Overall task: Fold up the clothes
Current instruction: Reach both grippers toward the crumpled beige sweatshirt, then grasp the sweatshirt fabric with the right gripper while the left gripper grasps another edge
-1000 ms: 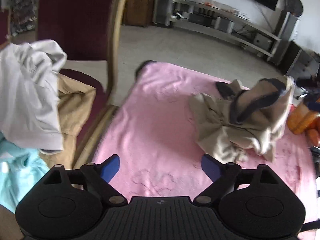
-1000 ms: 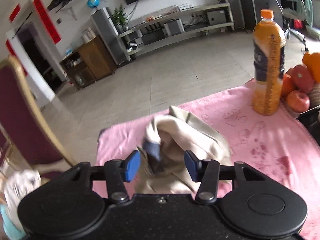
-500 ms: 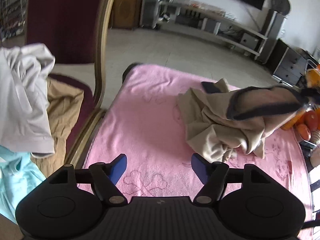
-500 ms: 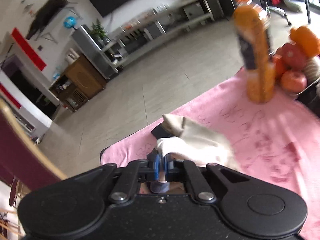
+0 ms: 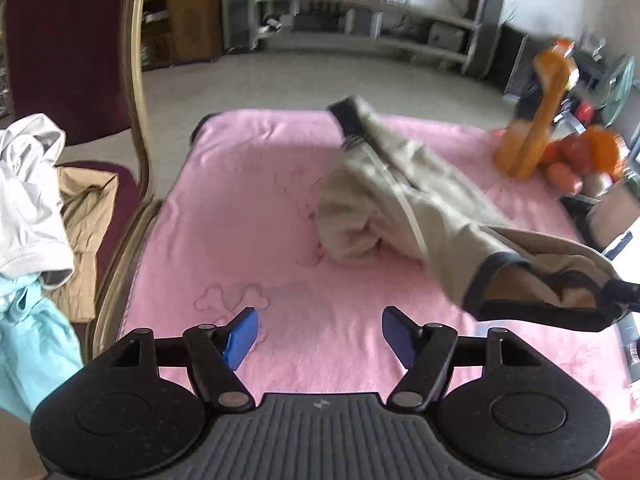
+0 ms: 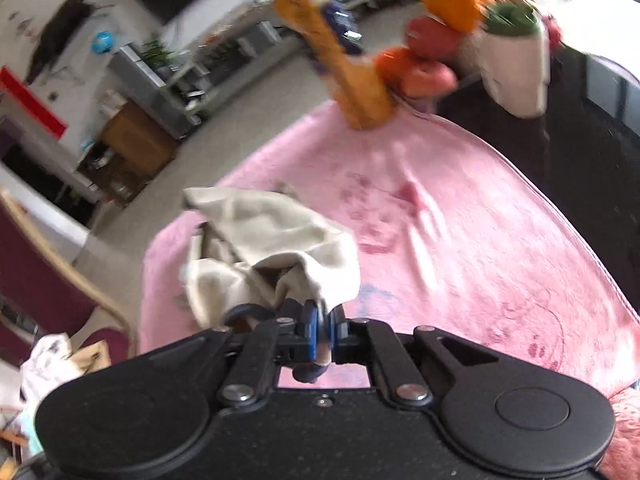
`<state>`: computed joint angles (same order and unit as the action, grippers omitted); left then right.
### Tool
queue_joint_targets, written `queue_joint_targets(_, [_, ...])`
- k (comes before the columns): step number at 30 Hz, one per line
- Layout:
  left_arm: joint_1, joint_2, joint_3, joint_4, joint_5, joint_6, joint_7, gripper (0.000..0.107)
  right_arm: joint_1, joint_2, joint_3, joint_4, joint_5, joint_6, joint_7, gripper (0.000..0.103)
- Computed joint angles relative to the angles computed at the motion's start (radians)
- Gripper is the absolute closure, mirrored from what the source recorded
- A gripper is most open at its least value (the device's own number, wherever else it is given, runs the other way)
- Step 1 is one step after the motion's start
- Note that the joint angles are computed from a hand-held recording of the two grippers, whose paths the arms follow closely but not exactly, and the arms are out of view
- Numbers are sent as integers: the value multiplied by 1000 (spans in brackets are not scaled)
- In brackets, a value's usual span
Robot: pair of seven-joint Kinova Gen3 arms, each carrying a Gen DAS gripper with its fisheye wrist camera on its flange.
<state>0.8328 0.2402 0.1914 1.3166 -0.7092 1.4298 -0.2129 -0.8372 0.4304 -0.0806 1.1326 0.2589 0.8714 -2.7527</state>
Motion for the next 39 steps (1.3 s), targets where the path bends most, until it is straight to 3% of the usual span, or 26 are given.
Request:
queue_joint_targets(3, [-3, 66, -20, -69, -15, 49, -29, 34, 52, 24, -25, -8, -60, -8, 54, 93])
queue_joint_targets(5, [-6, 106, -42, -119, -11, 71, -53, 34, 65, 9, -15, 23, -79, -34, 60, 83])
queue_joint_targets(6, [-11, 122, -53, -145, 0, 76, -64, 33, 53, 1, 11, 29, -88, -40, 64, 70])
queue_joint_targets(9, [-52, 147, -76, -204, 65, 51, -129, 34, -16, -44, 101, 117, -25, -141, 15, 58])
queue_joint_targets(10, [-68, 149, -82, -213, 88, 30, -147, 38, -13, -57, 97, 145, 12, -182, -10, 48])
queue_joint_targets(12, [-78, 162, -102, -236, 99, -1, -160, 42, 45, -63, 34, 183, 58, -263, -47, 41])
queue_joint_targets(14, [-74, 165, -116, -223, 74, -59, -137, 46, 132, -57, -53, 223, 49, -344, -48, 43])
queue_joint_targets(15, [-74, 170, -124, -226, 72, -79, -129, 46, 163, -49, -75, 244, 20, -385, -34, 48])
queue_joint_targets(17, [-86, 209, -142, -286, 115, -71, -153, 47, 186, -37, -73, 272, -61, -433, 15, 59])
queue_joint_targets(19, [-126, 266, -124, -379, 182, -23, -222, 47, 184, -29, -52, 267, -137, -440, 79, 60])
queue_joint_targets(22, [-97, 321, -153, -431, 199, 6, -276, 48, 158, -34, -15, 272, -150, -461, 112, 59])
queue_joint_targets(29, [-101, 295, -185, -307, 248, -85, -211, 71, 181, -29, -36, 270, -211, -465, 181, 57])
queue_joint_targets(37, [-106, 309, -183, -290, 246, -130, -195, 72, 172, -16, -29, 260, -237, -468, 224, 55])
queue_joint_targets(38, [-115, 302, -181, -276, 258, -151, -189, 78, 174, -11, -31, 254, -242, -461, 232, 55])
queue_joint_targets(39, [-123, 289, -179, -253, 271, -176, -178, 105, 177, -6, -34, 247, -246, -454, 240, 55])
